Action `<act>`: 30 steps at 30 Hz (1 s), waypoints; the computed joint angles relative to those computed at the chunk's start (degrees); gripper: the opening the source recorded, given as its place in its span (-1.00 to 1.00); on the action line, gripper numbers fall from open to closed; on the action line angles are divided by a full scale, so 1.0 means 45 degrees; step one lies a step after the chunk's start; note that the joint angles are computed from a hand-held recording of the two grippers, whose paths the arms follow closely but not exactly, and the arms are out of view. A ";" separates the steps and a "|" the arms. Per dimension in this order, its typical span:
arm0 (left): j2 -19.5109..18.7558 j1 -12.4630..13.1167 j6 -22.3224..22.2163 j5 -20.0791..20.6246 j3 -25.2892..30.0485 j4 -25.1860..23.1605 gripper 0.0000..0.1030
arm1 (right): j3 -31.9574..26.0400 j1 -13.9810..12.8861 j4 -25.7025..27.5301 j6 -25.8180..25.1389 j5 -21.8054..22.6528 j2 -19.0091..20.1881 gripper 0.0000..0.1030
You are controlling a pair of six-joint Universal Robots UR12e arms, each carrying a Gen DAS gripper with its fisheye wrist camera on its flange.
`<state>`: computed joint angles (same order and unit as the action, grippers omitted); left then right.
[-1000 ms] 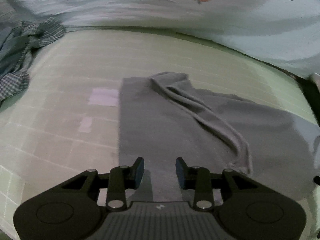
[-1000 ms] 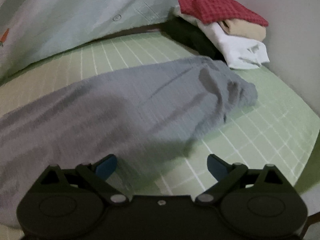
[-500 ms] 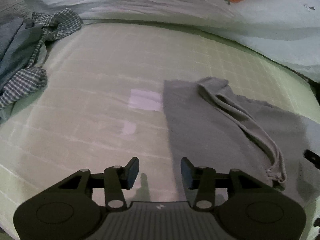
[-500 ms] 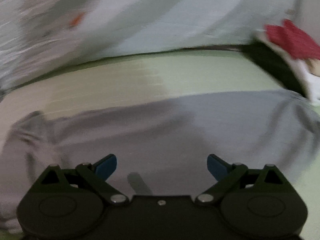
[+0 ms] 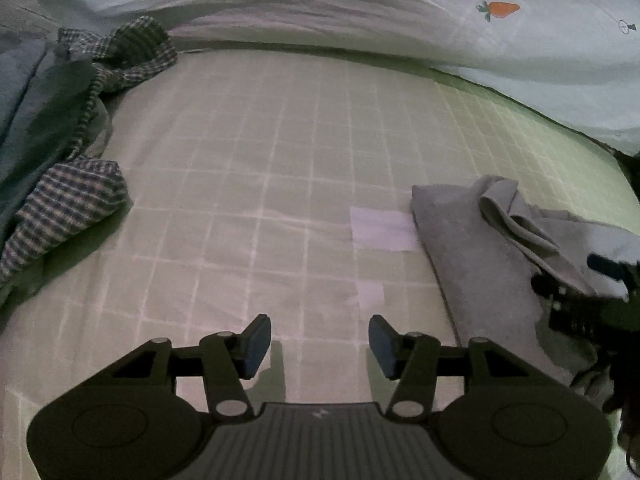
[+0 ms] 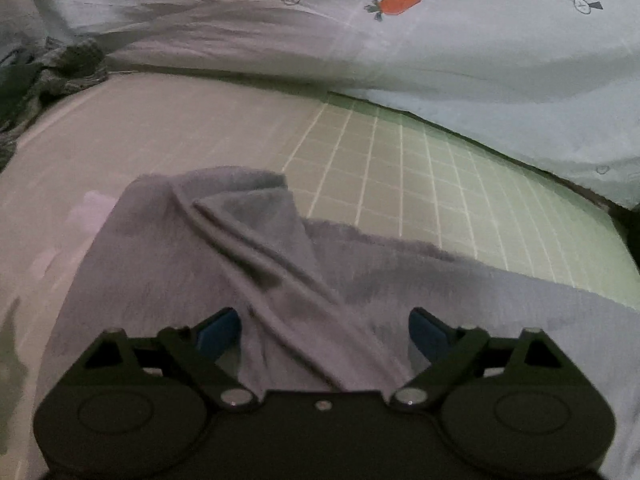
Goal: Fold clothes
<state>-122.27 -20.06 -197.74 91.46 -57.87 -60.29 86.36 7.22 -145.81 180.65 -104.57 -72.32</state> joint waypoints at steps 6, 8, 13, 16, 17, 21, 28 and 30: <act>-0.0188 0.0123 -0.0284 -0.0445 0.0120 0.0243 0.15 | -0.0977 -0.0432 0.1739 0.3604 -0.2844 0.0453 0.62; -0.0205 0.0110 -0.0325 -0.0536 0.0111 0.0255 0.16 | -0.0945 -0.0614 0.2158 0.4408 -0.3038 0.0311 0.60; -0.0258 0.0052 -0.0601 -0.0631 0.0179 0.0123 0.16 | -0.0020 -0.0909 0.1586 0.4623 -0.1206 -0.0458 0.61; -0.0235 -0.0032 -0.0598 -0.0529 0.0164 0.0146 0.17 | 0.0505 -0.0956 0.1336 0.4704 -0.0135 -0.0857 0.61; -0.0209 -0.0055 -0.0581 -0.0501 0.0137 0.0161 0.17 | 0.0671 -0.0950 0.1276 0.5006 0.0179 -0.0979 0.61; -0.0078 -0.0144 -0.0597 -0.0496 -0.0020 0.0249 0.18 | 0.1234 -0.1087 0.0983 0.5633 0.1517 -0.1422 0.53; 0.0280 -0.0366 0.0095 -0.0445 -0.0443 0.0426 0.19 | 0.1608 -0.1102 0.0838 0.6088 0.2195 -0.1724 0.02; 0.0369 -0.0400 0.0276 -0.0407 -0.0564 0.0509 0.20 | 0.1636 -0.1071 0.0954 0.5978 0.2248 -0.1762 -0.39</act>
<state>-120.61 -21.85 -196.50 89.63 -60.40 -58.01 93.73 2.40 -141.51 207.55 -94.45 -80.25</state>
